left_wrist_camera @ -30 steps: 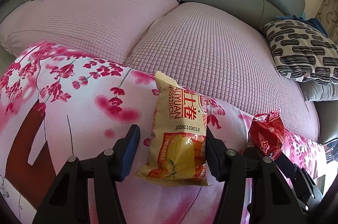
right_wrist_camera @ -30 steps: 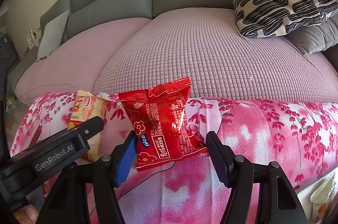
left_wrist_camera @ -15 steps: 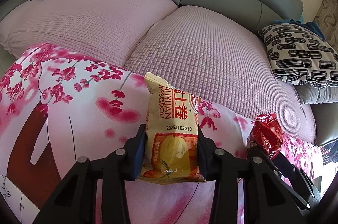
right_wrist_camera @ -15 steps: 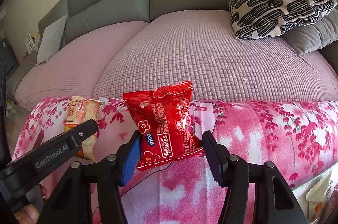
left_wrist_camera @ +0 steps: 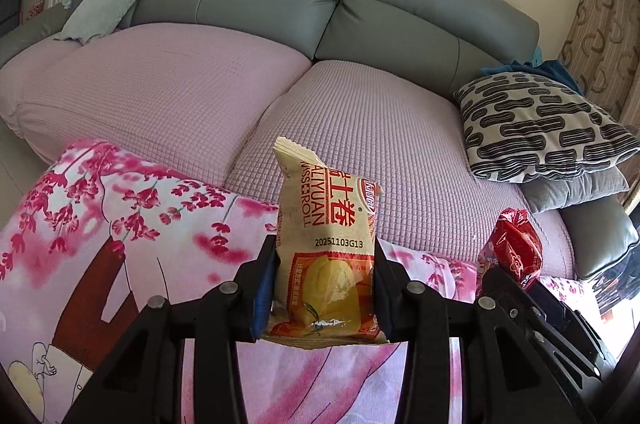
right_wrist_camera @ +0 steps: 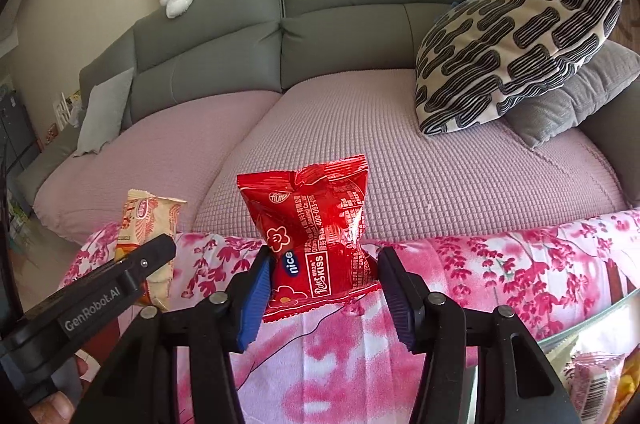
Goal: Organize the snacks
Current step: 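Lift both held bags and carry them toward the teal tray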
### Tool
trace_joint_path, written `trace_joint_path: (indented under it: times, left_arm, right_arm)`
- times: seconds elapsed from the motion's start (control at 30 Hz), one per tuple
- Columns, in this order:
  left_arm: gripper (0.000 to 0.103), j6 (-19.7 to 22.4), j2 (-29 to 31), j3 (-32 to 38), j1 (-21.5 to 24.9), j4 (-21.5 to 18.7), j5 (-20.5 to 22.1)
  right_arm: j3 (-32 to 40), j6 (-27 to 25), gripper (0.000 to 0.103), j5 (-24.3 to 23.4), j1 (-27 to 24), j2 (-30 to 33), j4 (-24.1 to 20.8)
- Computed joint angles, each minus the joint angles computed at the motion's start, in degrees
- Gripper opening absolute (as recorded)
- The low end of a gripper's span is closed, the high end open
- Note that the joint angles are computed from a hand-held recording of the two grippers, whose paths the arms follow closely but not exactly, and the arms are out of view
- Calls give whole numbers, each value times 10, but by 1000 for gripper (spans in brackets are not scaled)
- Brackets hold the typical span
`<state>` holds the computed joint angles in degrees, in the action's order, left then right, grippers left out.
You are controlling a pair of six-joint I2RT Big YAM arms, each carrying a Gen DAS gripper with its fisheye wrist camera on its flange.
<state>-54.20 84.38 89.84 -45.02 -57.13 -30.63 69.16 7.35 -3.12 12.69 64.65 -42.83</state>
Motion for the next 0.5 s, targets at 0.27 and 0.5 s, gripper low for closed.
trace_joint_path:
  times: [0.27, 0.5]
  left_arm:
    - [43, 23, 8, 25, -17, -4, -16]
    - [43, 27, 17, 35, -22, -9, -7]
  right_arm:
    - [6, -1, 56, 9, -10, -21, -19]
    - [8, 2, 56, 8, -25, -22, -36]
